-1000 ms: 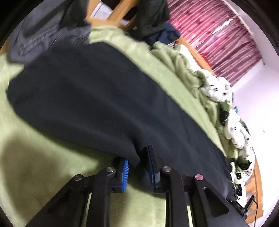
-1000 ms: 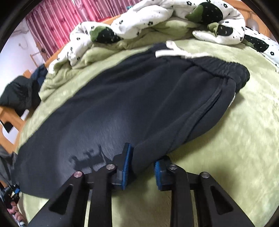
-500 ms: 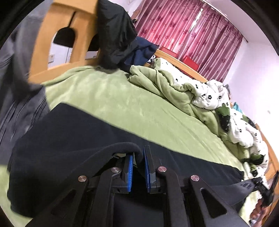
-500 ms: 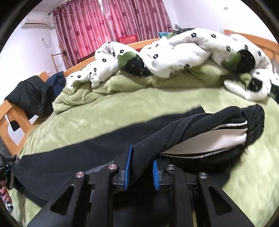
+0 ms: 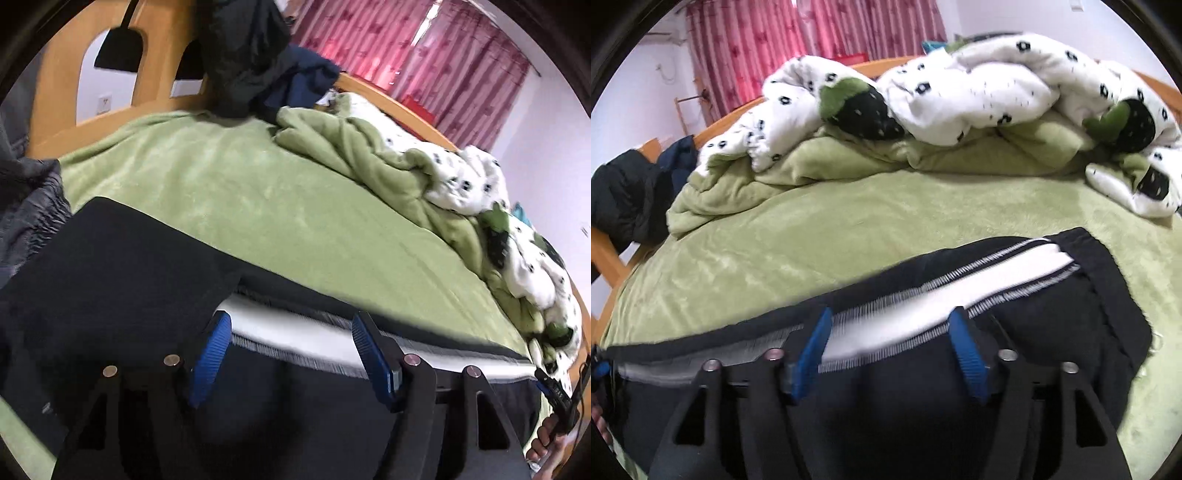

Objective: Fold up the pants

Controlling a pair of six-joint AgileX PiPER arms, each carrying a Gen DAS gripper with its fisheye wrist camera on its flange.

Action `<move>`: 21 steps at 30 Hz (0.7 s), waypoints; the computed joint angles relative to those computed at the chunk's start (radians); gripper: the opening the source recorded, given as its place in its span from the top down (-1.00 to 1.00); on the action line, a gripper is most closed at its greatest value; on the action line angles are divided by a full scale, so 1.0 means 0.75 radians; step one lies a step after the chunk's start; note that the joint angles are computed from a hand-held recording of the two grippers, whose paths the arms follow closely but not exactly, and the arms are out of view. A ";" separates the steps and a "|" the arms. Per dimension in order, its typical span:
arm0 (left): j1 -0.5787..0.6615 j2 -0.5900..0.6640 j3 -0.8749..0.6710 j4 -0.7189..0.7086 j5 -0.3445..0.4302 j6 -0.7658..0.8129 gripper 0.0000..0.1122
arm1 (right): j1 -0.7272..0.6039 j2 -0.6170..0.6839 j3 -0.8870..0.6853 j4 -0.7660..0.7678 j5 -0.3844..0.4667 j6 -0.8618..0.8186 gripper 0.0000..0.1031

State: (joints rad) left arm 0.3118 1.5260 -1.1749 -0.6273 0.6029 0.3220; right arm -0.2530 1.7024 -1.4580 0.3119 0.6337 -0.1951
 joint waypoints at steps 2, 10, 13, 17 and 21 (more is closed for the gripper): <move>0.043 -0.098 0.068 -0.035 0.101 0.069 -0.19 | -0.040 -0.114 0.120 0.064 0.040 -0.101 -0.33; 0.373 -0.450 0.555 -0.220 0.363 0.375 -0.22 | -0.321 -0.483 0.619 0.248 0.160 -0.495 -0.36; 0.585 -0.480 0.707 -0.362 0.508 0.575 -0.22 | -0.463 -0.516 0.735 0.328 0.212 -0.639 -0.36; 0.698 -0.412 0.789 -0.531 0.539 0.726 -0.22 | -0.586 -0.436 0.739 0.457 0.293 -0.721 -0.37; 0.649 -0.285 0.761 -0.696 0.453 0.758 -0.22 | -0.627 -0.339 0.662 0.612 0.355 -0.745 -0.44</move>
State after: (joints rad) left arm 0.7988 1.3122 -0.6041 -1.1491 0.9430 0.8907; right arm -0.7229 1.4484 -0.9613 0.7709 0.8998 -0.7540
